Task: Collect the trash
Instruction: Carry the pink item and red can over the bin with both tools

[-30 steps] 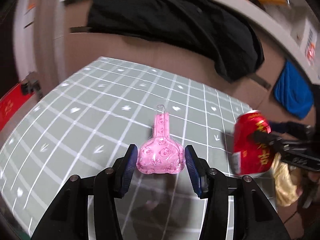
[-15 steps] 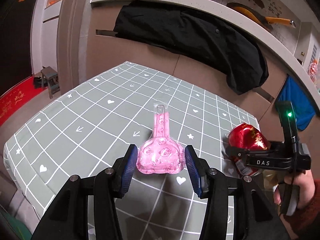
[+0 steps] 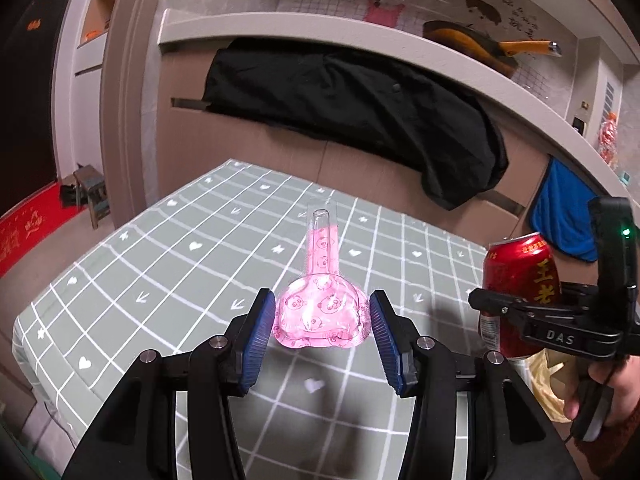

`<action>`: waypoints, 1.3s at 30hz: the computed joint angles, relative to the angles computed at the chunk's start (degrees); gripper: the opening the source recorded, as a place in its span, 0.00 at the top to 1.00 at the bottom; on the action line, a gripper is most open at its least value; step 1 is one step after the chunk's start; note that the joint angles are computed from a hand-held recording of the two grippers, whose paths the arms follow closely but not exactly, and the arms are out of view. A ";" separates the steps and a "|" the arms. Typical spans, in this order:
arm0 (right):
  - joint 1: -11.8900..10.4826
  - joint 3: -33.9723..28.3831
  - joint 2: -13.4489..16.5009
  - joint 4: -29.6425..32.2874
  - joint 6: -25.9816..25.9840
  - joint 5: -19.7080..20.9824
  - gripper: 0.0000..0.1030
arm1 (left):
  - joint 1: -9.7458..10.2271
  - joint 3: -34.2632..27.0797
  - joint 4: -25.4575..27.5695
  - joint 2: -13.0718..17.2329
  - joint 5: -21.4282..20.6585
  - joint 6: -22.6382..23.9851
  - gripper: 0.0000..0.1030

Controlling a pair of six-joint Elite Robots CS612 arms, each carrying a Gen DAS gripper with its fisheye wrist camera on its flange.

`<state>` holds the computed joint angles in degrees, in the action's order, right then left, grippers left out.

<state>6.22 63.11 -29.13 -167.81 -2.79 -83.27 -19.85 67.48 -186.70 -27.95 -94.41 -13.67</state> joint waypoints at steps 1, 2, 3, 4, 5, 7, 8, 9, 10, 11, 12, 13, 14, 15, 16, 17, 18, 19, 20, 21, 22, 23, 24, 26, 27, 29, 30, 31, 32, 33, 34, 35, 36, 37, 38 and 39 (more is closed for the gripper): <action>-0.19 0.89 -0.55 -1.26 0.16 0.56 0.69 | -0.30 0.09 -0.22 -0.25 0.17 0.16 0.52; -0.41 1.79 -1.09 -2.58 0.33 1.07 0.69 | -0.54 0.18 -0.43 -0.44 0.33 0.32 0.52; -0.54 2.33 -1.43 -3.51 0.48 1.38 0.69 | -0.78 0.27 -0.70 -0.66 0.47 0.60 0.52; -0.75 3.26 -2.01 -4.88 0.54 1.74 0.69 | -1.18 0.44 -1.21 -0.97 0.70 1.11 0.52; -0.97 4.07 -2.52 -6.10 0.52 1.95 0.69 | -1.42 0.49 -1.58 -1.14 0.77 1.51 0.52; -1.53 6.20 -3.79 -9.01 0.72 2.50 0.69 | -2.18 0.48 -2.51 -1.57 0.95 2.41 0.52; -1.88 7.25 -4.43 -10.40 0.93 2.82 0.69 | -2.65 0.39 -2.93 -1.80 0.96 2.84 0.52; -2.23 8.36 -5.09 -11.85 1.14 3.03 0.69 | -3.06 0.29 -3.30 -1.97 0.91 3.23 0.52; -2.67 9.97 -6.04 -13.88 1.39 2.98 0.69 | -3.56 0.15 -3.82 -2.13 0.82 3.72 0.52; -2.97 10.87 -6.57 -15.04 1.42 2.86 0.69 | -4.13 -0.03 -4.40 -2.29 0.77 4.22 0.52; -3.29 12.21 -7.35 -16.64 1.44 2.50 0.69 | -4.67 -0.26 -4.85 -2.39 0.65 4.63 0.52; -3.68 13.77 -8.23 -18.49 1.51 2.19 0.69 | -5.31 -0.56 -5.43 -2.48 0.31 5.13 0.52; -4.10 15.27 -9.06 -20.20 1.65 2.09 0.69 | -5.79 -0.70 -5.90 -2.56 0.03 5.47 0.52; -4.46 16.62 -9.84 -21.61 1.82 1.81 0.69 | -6.31 -0.91 -6.30 -2.63 -0.25 5.84 0.52; -4.88 18.20 -10.72 -23.17 1.92 1.32 0.69 | -6.92 -1.15 -6.75 -2.68 -0.59 6.23 0.52; -5.28 19.79 -11.59 -24.87 1.89 0.60 0.69 | -7.52 -1.36 -7.23 -2.72 -0.92 6.63 0.52; -5.62 21.22 -12.34 -26.45 1.76 -0.27 0.69 | -8.08 -1.55 -7.64 -2.71 -1.17 6.99 0.52; -5.94 22.38 -12.94 -27.75 1.59 -1.03 0.69 | -8.79 -1.70 -8.19 -2.75 -1.45 7.51 0.52; -6.25 23.68 -13.60 -29.15 1.41 -1.93 0.69 | -9.39 -1.88 -8.56 -2.73 -1.65 8.00 0.52; -6.54 24.99 -14.19 -30.75 1.27 -2.86 0.69 | -10.08 -2.07 -8.93 -2.69 -1.87 8.57 0.52; -6.90 26.50 -14.90 -32.35 1.35 -3.77 0.69 | -10.63 -2.02 -9.30 -2.78 -2.05 9.03 0.52; -7.22 27.69 -15.45 -33.56 1.48 -4.55 0.69 | -11.08 -2.16 -9.49 -2.74 -2.22 9.38 0.52; -7.60 29.00 -16.06 -34.78 1.65 -5.23 0.69 | -11.63 -2.23 -9.84 -2.69 -2.43 9.78 0.52; -8.39 31.30 -17.01 -37.03 2.17 -6.41 0.69 | -12.68 -2.13 -10.42 -2.76 -2.89 10.44 0.52; -8.74 32.49 -17.49 -38.10 2.41 -6.98 0.69 | -13.12 -2.13 -10.53 -2.78 -3.13 10.77 0.52; -9.26 34.66 -18.52 -39.85 2.67 -8.52 0.69 | -13.97 -2.34 -10.54 -2.69 -3.70 11.18 0.52; -9.50 35.20 -18.69 -40.48 2.81 -9.01 0.69 | -14.23 -2.25 -10.60 -2.70 -3.87 11.29 0.52; -9.82 35.84 -18.88 -41.12 2.97 -9.37 0.69 | -14.62 -2.36 -10.45 -2.63 -4.06 11.37 0.52; -10.16 36.72 -19.16 -41.93 3.17 -9.71 0.69 | -14.88 -2.44 -10.28 -2.57 -4.19 11.39 0.52; -10.38 37.05 -19.15 -42.30 3.32 -10.06 0.69 | -15.15 -2.57 -9.96 -2.49 -4.40 11.41 0.52; -10.71 37.72 -19.29 -42.82 3.63 -10.53 0.69 | -15.47 -2.59 -9.59 -2.46 -4.57 11.51 0.52; -11.07 38.48 -19.56 -43.29 3.90 -10.57 0.69 | -15.78 -2.63 -9.24 -2.39 -4.65 11.70 0.52; -11.27 38.68 -19.47 -43.46 4.43 -10.73 0.69 | -16.02 -2.65 -8.90 -2.31 -4.77 11.94 0.52; -11.63 39.01 -19.47 -43.64 4.95 -10.63 0.69 | -16.24 -2.87 -8.42 -2.12 -4.97 12.14 0.52; -11.93 39.33 -19.41 -43.88 5.53 -10.62 0.69 | -16.43 -2.98 -8.05 -2.00 -5.21 12.21 0.52; -12.27 39.66 -19.35 -44.11 6.07 -10.58 0.69 | -16.62 -3.03 -7.68 -1.87 -5.54 12.25 0.52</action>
<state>-6.05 102.78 -48.48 -211.92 3.28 -93.86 -36.47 64.44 -194.38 -29.83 -99.95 -1.42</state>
